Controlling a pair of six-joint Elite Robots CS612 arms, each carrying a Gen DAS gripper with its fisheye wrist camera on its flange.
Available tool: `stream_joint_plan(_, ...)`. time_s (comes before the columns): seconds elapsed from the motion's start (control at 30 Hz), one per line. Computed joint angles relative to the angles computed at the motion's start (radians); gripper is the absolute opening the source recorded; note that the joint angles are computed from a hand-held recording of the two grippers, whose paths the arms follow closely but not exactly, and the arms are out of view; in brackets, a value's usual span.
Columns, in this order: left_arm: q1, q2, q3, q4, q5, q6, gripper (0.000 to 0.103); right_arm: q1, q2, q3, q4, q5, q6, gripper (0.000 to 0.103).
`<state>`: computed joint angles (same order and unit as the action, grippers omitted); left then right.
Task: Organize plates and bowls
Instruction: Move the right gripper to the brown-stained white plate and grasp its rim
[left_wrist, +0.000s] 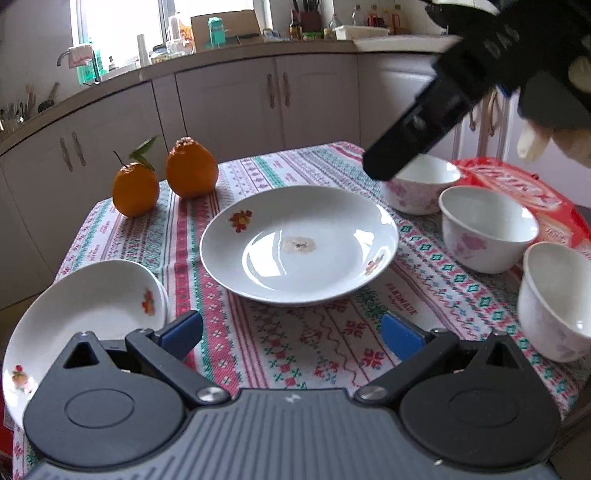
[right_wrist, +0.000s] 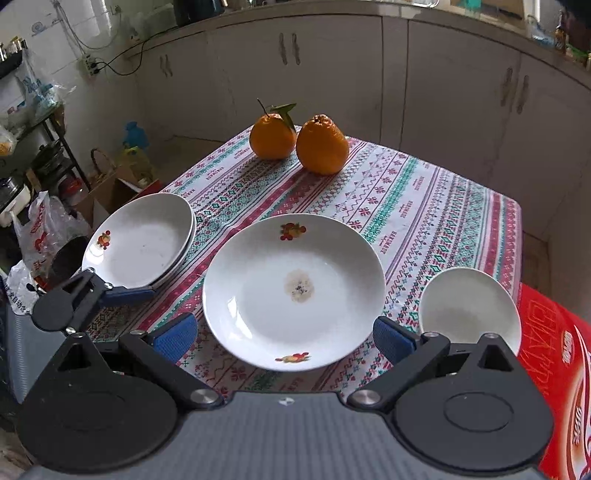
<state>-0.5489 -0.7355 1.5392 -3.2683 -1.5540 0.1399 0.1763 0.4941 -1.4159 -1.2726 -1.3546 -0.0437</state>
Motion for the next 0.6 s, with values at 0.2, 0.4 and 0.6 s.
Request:
stream_joint_plan(0.2, 0.000, 0.025, -0.047, 0.100, -0.017, -0.013, 0.102, -0.009, -0.032, 0.075, 0.005, 0.011, -0.027, 0.103)
stream_joint_plan(0.4, 0.007, 0.043, -0.074, 0.127, -0.051, -0.039, 0.102, -0.018, -0.061, 0.150, 0.008, 0.045, -0.055, 0.103)
stream_joint_plan(0.6, 0.007, 0.049, -0.086, 0.132, -0.061, -0.064, 0.102, -0.029, -0.092, 0.232, 0.016, 0.093, -0.096, 0.103)
